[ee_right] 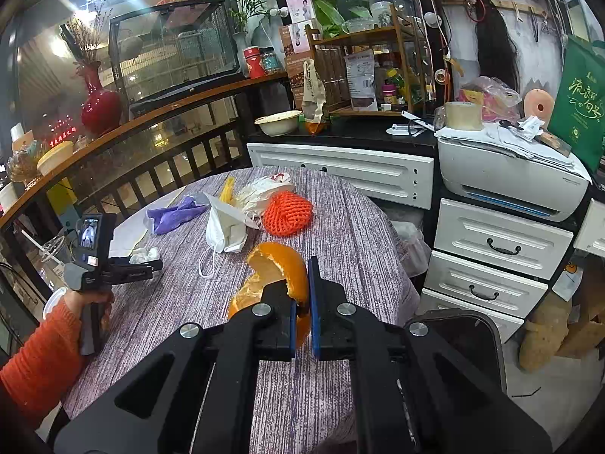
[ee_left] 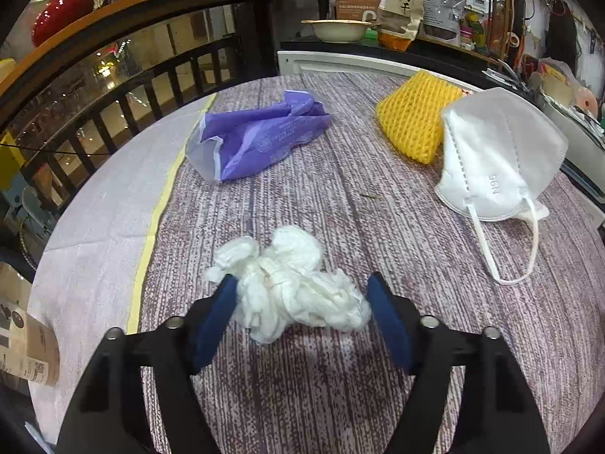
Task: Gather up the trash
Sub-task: 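Carry both items to the bin while the right tool drops the orange peel inside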
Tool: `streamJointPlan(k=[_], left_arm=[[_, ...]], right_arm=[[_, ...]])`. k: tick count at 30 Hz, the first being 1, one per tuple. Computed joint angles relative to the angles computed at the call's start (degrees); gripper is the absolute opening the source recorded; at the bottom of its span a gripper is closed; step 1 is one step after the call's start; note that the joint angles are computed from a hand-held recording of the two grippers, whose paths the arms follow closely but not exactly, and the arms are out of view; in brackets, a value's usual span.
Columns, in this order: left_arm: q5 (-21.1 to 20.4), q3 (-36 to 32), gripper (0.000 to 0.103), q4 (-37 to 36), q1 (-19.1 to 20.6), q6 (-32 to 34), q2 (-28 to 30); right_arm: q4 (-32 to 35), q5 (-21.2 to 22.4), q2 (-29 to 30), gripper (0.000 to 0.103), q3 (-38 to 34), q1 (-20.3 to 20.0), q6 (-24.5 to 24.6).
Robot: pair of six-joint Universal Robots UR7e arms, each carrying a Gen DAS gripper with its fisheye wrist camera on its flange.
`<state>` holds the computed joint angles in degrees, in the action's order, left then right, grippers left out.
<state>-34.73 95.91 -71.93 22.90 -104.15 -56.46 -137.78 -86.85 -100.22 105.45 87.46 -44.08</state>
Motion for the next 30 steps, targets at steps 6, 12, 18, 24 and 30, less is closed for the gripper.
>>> streamJointPlan(k=[6, 12, 18, 24, 30], left_arm=[[1.3, 2.8, 0.033, -6.2, -1.8, 0.9, -2.1], [4.7, 3.3, 0.032, -22.2, -5.5, 12.9, 0.8], [4.3, -0.2, 0.032, -49.8, -7.3, 37.7, 9.7], [-4.4, -9.0, 0.032, -69.4, -6.2, 56.1, 21.1], [-11.2, -18.9, 0.032, -71.7, -4.9, 64.3, 29.9]], right_arm=[[-1.7, 0.5, -1.0, 0.006, 0.3, -2.3, 0.2], [-3.6, 0.0, -2.1, 0.006, -1.0, -6.3, 1.7], [-8.1, -5.2, -1.9, 0.006, -1.5, -9.7, 0.8], [-11.7, -14.3, 2.8, 0.009, -2.0, -12.7, -0.1], [-5.2, -16.0, 4.2, 0.019, -3.9, -18.1, 9.0]])
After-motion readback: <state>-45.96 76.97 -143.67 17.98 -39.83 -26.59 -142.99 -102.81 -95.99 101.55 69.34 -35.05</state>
